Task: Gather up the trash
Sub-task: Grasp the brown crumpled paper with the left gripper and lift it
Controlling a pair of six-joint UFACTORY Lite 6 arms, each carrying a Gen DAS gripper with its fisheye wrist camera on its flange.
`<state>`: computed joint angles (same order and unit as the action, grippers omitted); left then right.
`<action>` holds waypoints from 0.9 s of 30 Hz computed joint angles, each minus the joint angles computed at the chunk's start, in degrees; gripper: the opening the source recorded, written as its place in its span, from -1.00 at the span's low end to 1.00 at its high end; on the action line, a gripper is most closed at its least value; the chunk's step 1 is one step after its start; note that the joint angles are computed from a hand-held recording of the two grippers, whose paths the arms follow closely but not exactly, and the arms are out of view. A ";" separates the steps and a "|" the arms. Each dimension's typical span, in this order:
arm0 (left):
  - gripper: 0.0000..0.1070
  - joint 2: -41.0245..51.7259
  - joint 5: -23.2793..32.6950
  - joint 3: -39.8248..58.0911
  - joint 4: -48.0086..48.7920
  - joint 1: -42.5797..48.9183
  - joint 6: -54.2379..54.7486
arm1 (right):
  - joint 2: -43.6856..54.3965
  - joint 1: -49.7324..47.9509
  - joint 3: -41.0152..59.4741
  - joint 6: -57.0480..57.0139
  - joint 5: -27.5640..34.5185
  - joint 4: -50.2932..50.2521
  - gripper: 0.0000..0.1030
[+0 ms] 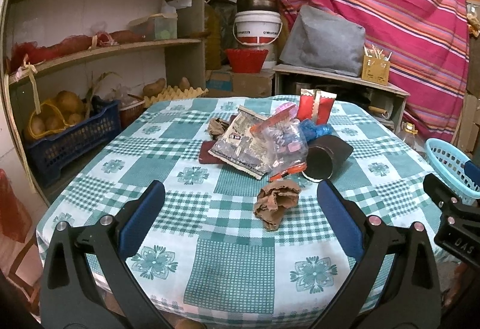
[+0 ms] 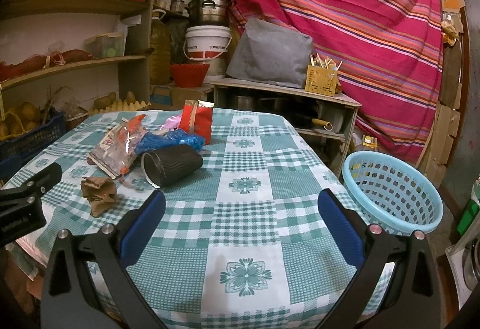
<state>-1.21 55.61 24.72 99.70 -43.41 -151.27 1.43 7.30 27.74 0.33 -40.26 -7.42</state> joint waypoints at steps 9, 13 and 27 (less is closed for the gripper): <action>0.83 1.99 -2.25 0.79 1.71 2.05 -0.66 | 2.61 -1.54 3.77 0.66 3.56 -0.29 0.92; 0.83 3.81 -0.79 1.78 2.57 1.41 -0.57 | 3.79 -2.80 4.44 1.47 2.22 -2.30 0.92; 0.83 12.02 -9.59 7.91 17.57 10.85 -4.80 | 10.98 -6.13 10.57 5.24 -1.94 -7.95 0.92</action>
